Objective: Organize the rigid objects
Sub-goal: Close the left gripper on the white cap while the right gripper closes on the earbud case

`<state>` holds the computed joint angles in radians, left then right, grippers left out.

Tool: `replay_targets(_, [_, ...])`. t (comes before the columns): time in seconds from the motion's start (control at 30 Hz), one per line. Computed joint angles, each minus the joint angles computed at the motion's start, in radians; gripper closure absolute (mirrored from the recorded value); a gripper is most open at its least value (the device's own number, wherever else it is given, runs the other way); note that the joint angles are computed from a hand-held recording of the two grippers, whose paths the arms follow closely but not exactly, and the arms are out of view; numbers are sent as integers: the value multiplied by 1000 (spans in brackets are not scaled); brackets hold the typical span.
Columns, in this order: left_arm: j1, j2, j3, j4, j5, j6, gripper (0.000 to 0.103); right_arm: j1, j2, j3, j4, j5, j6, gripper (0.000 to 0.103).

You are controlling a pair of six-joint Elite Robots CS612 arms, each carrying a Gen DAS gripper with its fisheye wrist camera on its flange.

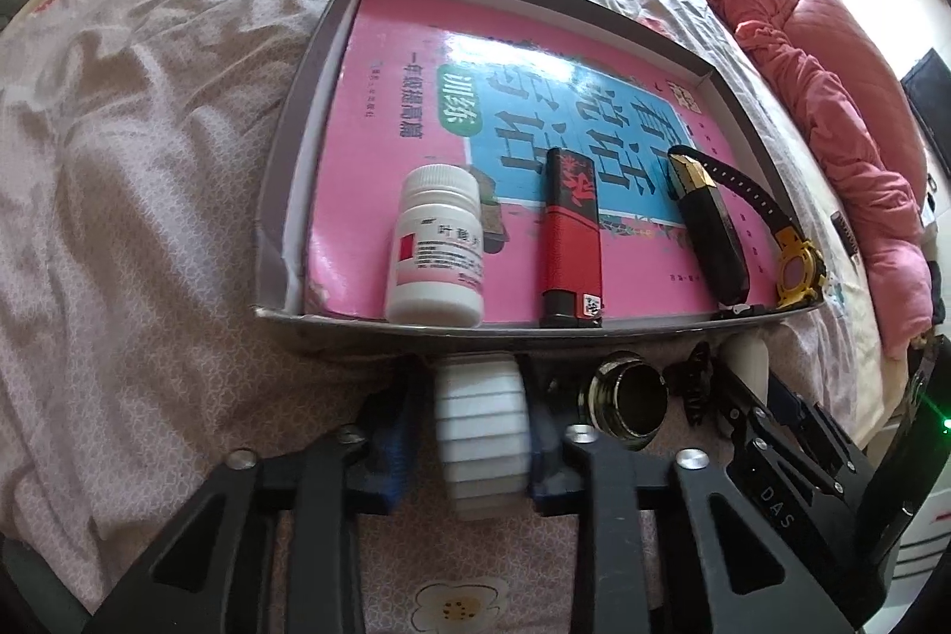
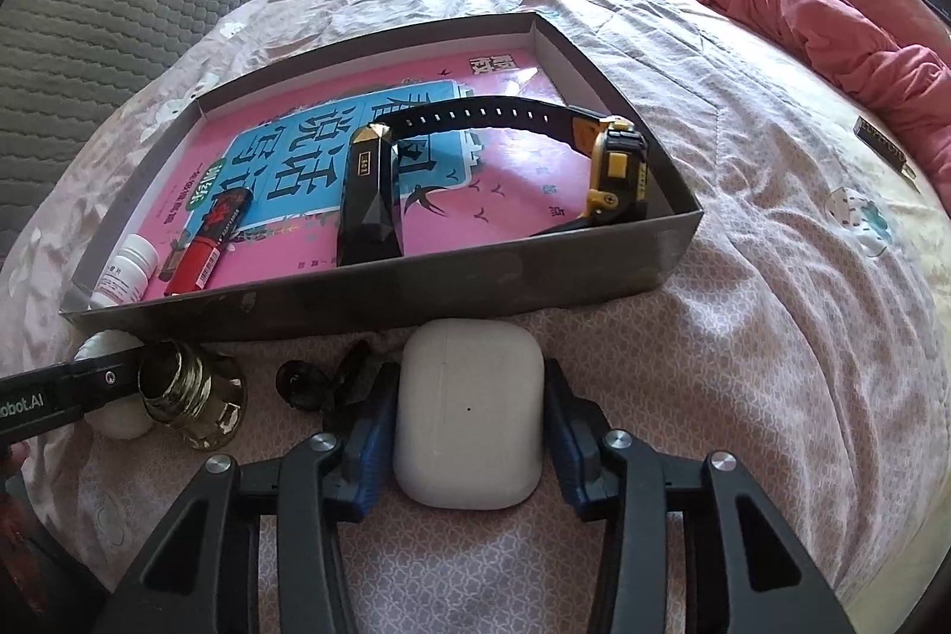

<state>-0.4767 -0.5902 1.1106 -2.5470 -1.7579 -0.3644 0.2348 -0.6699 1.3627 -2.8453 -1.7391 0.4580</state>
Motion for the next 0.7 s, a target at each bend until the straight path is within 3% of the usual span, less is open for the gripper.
replay_targets(0.27, [8, -11, 25, -38, -48, -6, 85, 0, -9, 11, 1, -5, 1, 58])
replay_targets(0.7, [1, -61, 89, -98, -22, 23, 85, -3, -38, 57, -36, -17, 27, 58])
